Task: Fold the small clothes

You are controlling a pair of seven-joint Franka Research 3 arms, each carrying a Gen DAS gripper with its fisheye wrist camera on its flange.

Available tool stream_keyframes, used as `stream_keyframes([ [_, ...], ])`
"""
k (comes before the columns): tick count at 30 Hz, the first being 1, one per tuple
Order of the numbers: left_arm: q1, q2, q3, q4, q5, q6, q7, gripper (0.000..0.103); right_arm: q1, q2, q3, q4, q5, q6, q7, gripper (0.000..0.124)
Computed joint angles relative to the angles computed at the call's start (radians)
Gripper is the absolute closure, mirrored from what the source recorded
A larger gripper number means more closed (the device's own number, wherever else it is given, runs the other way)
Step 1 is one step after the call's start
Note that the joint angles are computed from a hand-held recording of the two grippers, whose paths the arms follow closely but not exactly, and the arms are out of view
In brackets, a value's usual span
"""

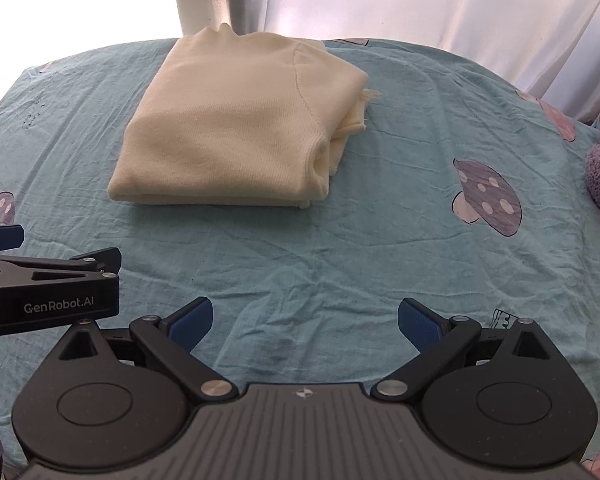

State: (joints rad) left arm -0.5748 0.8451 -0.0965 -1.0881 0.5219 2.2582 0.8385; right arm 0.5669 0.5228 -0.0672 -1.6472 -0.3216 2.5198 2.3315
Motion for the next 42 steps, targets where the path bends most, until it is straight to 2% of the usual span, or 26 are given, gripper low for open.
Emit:
stream_keyframes([
  [42,-0.003,-0.038,-0.010,-0.044,0.010,0.022,-0.015,0.000,0.006,-0.043,-0.006,-0.046,-0.068,0.026,0.059,0.025],
])
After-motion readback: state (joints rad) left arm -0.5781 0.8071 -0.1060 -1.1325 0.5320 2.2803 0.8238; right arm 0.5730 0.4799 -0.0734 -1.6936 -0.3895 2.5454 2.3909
